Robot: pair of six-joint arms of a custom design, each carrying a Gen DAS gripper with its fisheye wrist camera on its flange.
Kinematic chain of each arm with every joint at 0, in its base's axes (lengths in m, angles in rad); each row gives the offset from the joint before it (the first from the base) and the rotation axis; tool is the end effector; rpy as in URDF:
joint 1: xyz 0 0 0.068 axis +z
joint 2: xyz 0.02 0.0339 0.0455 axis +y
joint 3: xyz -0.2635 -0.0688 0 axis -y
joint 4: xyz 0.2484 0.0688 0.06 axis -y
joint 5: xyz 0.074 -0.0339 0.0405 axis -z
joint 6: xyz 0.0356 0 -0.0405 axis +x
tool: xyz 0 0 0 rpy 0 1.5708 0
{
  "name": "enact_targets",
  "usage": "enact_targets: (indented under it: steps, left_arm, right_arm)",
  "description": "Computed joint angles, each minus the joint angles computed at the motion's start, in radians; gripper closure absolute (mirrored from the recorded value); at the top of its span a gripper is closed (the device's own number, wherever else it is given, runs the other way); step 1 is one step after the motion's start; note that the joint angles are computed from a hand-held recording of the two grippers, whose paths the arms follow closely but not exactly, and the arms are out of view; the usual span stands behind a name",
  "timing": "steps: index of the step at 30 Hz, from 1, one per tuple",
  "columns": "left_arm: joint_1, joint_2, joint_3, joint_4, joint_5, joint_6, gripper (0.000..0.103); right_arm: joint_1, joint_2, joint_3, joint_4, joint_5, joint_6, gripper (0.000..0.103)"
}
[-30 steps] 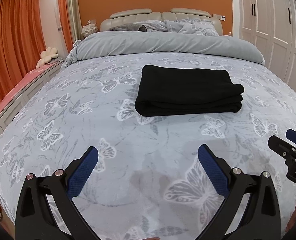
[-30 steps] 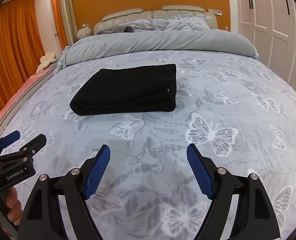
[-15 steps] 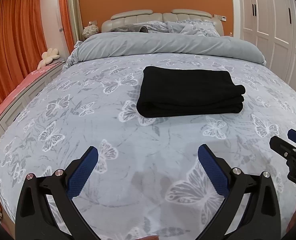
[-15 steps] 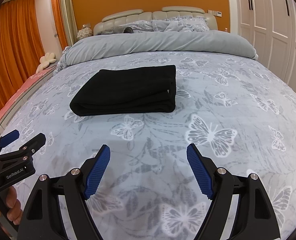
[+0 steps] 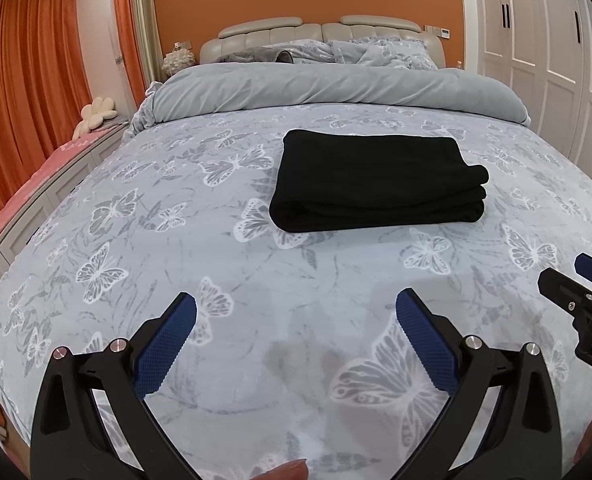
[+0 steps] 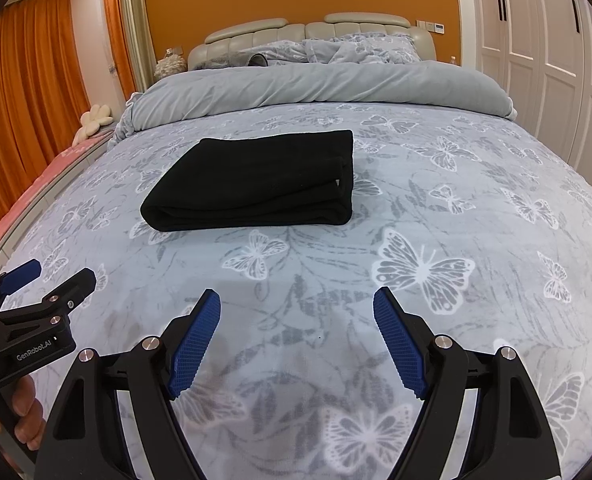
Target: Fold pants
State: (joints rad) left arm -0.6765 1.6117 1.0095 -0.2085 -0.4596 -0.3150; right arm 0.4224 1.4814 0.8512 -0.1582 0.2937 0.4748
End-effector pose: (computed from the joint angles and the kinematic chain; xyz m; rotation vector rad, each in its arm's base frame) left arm 0.2769 -0.2021 0.2088 0.1992 2.2693 0.0357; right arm 0.2858 0.1172 0.2014 0.2018 2.3106 0.1056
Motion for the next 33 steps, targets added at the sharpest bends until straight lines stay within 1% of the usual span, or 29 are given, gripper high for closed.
enact_targets:
  steps: [9,16,20,22,25,27,31,33]
  left_arm:
    - [-0.002,-0.015,-0.011,0.021,-0.005,0.010,0.005]
    - [-0.001,-0.018,-0.007,0.012,0.029,0.015,0.005]
    - [0.001,-0.018,-0.007,0.014,0.028,0.013,0.005]
    - [0.004,-0.019,-0.009,0.016,0.034,-0.002,0.005]
    - [0.023,-0.024,-0.025,0.024,0.089,-0.050,0.005]
    - [0.027,-0.029,-0.039,0.038,0.103,-0.062,0.005]
    - [-0.006,-0.029,-0.044,0.061,-0.009,-0.025,0.005]
    - [-0.021,-0.005,-0.013,0.026,-0.064,-0.004,0.005]
  right_arm:
    - [0.001,0.000,0.002,-0.002,0.000,-0.002,0.026]
    - [0.003,0.002,0.001,-0.001,0.003,0.000,0.026]
    - [0.005,0.003,0.002,-0.001,0.004,0.002,0.026]
    - [0.006,0.003,0.002,-0.001,0.005,0.003,0.026]
    - [0.008,0.002,0.003,-0.005,0.006,0.003,0.026]
    - [0.008,0.003,0.007,-0.009,0.003,0.000,0.026]
    - [0.009,0.004,0.011,-0.010,-0.001,-0.010,0.026]
    - [0.007,0.006,0.014,-0.012,-0.003,-0.014,0.026]
